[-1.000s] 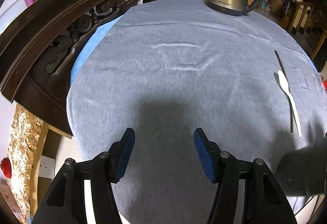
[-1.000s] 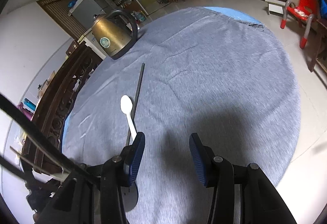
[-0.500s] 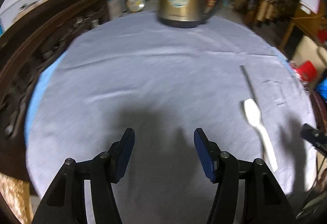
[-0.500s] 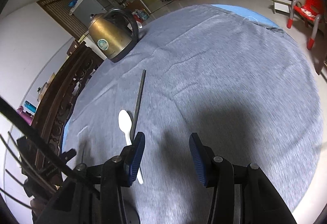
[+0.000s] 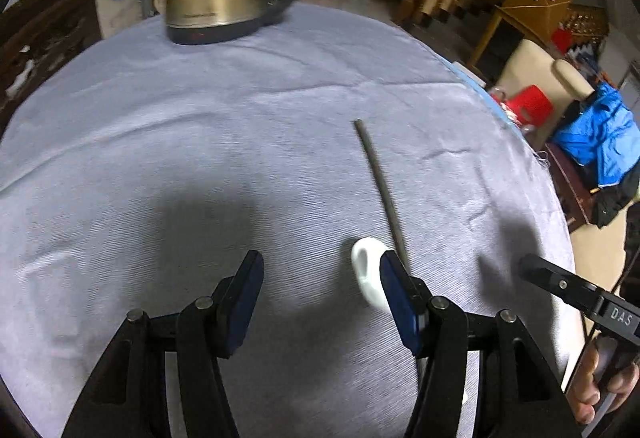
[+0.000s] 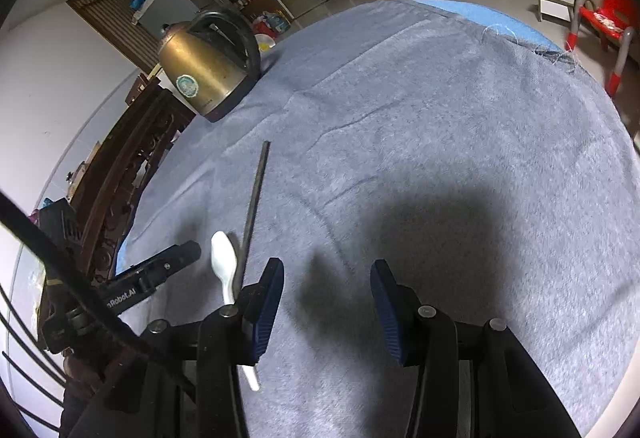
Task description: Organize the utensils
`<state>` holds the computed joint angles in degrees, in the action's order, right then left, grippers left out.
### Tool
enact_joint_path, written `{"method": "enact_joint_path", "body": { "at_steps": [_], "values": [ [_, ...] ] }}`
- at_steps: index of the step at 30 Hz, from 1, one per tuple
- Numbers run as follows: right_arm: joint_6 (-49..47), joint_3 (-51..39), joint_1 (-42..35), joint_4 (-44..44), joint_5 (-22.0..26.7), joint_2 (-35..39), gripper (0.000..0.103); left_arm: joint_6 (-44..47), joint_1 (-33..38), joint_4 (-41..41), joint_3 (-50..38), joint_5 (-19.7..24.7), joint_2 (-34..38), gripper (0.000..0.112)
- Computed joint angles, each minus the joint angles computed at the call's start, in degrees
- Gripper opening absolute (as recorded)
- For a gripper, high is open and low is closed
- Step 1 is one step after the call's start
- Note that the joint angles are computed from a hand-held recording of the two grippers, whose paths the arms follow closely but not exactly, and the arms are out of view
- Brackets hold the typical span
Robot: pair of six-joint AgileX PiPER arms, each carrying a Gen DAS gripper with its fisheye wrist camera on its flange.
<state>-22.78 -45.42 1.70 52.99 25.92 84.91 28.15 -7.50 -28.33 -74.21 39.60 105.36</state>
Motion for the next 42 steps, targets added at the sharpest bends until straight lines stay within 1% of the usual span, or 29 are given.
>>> {"method": "enact_joint_path", "body": {
  "at_steps": [3,4,5,7,9,11,12,13,15,18,22,24,27,28,30,32,35,37,38,39,41,42],
  "values": [
    [-0.8,-1.4,-0.4,0.3,0.3,1.4,0.048,1.5,-0.3,-2.4,-1.7,1.2,2.3,0.061],
    [-0.9,-1.9,-0.4,0.2,0.4,1.9,0.048,2.6,-0.5,-3.4,-1.2,0.2,2.2,0.061],
    [-1.2,-2.6,-0.4,0.3,0.4,2.5,0.049,3.7,-0.5,-4.2,-1.2,0.6,2.3,0.058],
    [-1.1,-3.7,0.0,-0.2,0.1,3.4,0.049,5.7,-0.7,-5.4,-1.2,0.7,2.5,0.048],
    [-1.1,-4.8,0.3,-0.7,-0.1,4.2,0.048,6.7,-1.0,-5.8,-2.0,0.9,3.4,0.029],
    [-0.8,-6.2,0.7,-1.5,-0.3,5.4,0.049,7.6,-1.0,-6.1,-1.8,1.0,3.4,0.017],
    [-0.6,-7.1,0.8,-1.9,-0.2,6.2,0.048,7.9,-1.0,-6.2,-1.7,0.7,3.4,0.012],
    [-0.4,-8.2,0.9,-2.4,-0.2,7.0,0.049,8.6,-0.9,-6.7,-1.8,0.7,3.7,0.010],
    [0.4,-9.9,1.3,-3.4,-0.1,8.2,0.049,10.1,-0.3,-8.1,-1.7,0.9,3.6,0.008],
    [1.0,-13.7,1.9,-5.1,1.2,11.0,0.049,11.9,0.1,-8.8,-0.8,-0.5,2.8,0.006],
    [3.3,-21.5,3.1,-8.4,4.6,16.5,0.049,13.8,1.6,-9.6,-0.8,0.1,1.5,0.005],
    [7.4,-27.2,4.2,-13.1,7.3,20.1,0.049,14.5,2.2,-9.3,-1.1,0.4,1.1,0.005],
    [11.1,-34.4,5.9,-17.7,10.3,24.5,0.049,14.0,3.6,-8.0,-1.9,1.1,0.6,0.005],
    [13.6,-38.1,6.9,-20.8,11.7,26.6,0.049,13.1,4.2,-7.0,-2.6,1.6,0.8,0.005],
    [17.2,-42.2,8.1,-24.9,13.5,28.6,0.048,12.9,5.0,-6.8,-2.8,1.6,0.7,0.005],
    [21.7,-48.4,9.6,-29.8,16.7,32.0,0.048,12.9,5.9,-6.6,-2.6,1.6,0.2,0.005],
    [28.5,-57.8,12.2,-38.6,22.4,36.9,0.044,13.5,6.8,-6.7,-2.7,1.8,-0.1,0.005],
    [32.5,-64.7,13.8,-43.8,27.8,40.5,0.038,12.7,7.5,-5.9,-3.1,2.6,0.1,0.005],
    [34.0,-68.2,14.6,-46.1,30.8,42.3,0.037,12.9,7.9,-6.2,-3.3,3.3,0.2,0.005],
    [35.1,-70.4,15.3,-48.1,32.7,43.5,0.033,13.2,8.3,-6.6,-3.4,4.0,0.4,0.005],
    [36.4,-72.3,16.6,-51.5,34.3,44.5,0.029,12.3,8.3,-6.2,-3.9,5.5,0.7,0.005],
    [36.8,-72.6,16.9,-52.4,34.4,44.7,0.023,12.1,8.3,-6.3,-4.1,6.6,1.0,0.006]
  ]
}}
